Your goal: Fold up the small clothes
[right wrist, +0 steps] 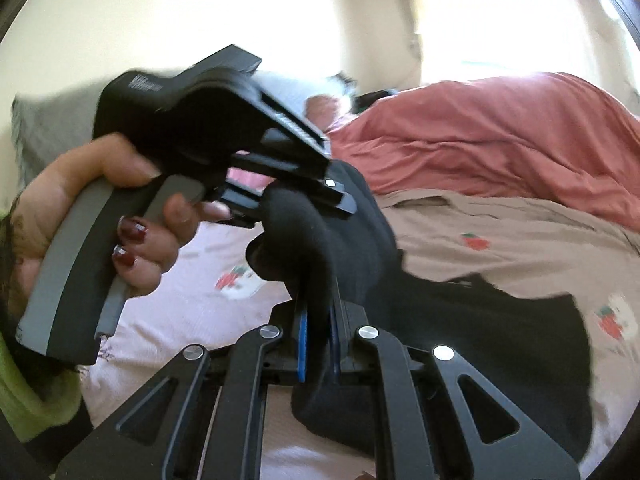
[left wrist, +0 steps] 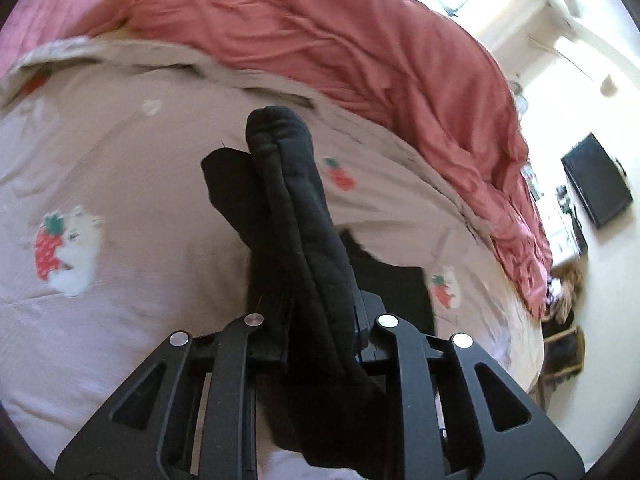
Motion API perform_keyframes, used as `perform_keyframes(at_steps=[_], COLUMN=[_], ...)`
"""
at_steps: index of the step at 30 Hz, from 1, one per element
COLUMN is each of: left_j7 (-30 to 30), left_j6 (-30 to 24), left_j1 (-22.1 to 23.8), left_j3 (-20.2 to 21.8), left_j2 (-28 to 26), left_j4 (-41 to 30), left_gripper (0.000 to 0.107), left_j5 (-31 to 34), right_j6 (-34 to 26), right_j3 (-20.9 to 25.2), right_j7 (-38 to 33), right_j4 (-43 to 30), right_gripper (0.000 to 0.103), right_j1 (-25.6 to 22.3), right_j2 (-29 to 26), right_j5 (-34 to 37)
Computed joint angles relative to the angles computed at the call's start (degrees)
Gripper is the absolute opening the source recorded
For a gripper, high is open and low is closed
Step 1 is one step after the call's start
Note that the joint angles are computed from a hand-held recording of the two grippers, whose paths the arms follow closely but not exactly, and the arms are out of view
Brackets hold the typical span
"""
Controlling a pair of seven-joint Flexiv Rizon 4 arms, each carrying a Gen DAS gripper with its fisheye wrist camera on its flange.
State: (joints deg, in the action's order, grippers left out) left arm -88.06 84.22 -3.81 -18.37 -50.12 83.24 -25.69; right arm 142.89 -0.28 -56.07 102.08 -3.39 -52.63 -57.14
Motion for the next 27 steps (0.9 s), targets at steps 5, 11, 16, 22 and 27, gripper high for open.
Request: perform_keyframes(at_steps=[5,11,16,22,27], left_j7=[-3.71,-7.81,-9.25,-1.60,-4.74], left_j6=[-7.40,-15.53,-21.77,-13.89,1.34], left_j1=[-8.04,-13.38,-15.76,-12.32,-13.37], left_j3=[7.14,11.08,11.43,2.77,9.22], left_j2=[-3.11,-8.86,-15.46,-15.69,-9.42], left_j4=[-9.60,-20.71,-31.41,-25.35,-10.74], left_gripper=[0.013,0.013,0.019,0.056,0.052], left_j5=[2.79,6.15,8.36,4.16,5.54], right_j6=[1.99,3.36,2.80,1.59,5.50], right_j3=[-0.51,-1.90,-3.20,-6.22,-10.12], right_j7=[2.79,5.93,12.04,34.75,36.87], right_j4=[1.77,2.39,0.49,-8.11,-8.60], right_gripper=[0.007,0.007,0.007,0.012,0.020], right_j1=[-3.55,-6.91,-9.63,-13.83,-12.33], right_j2=[0.28,-0.64,-2.76,-8.21,-8.92], right_j5=[-0.09,-1.52,-4.91,-19.11,-20.08])
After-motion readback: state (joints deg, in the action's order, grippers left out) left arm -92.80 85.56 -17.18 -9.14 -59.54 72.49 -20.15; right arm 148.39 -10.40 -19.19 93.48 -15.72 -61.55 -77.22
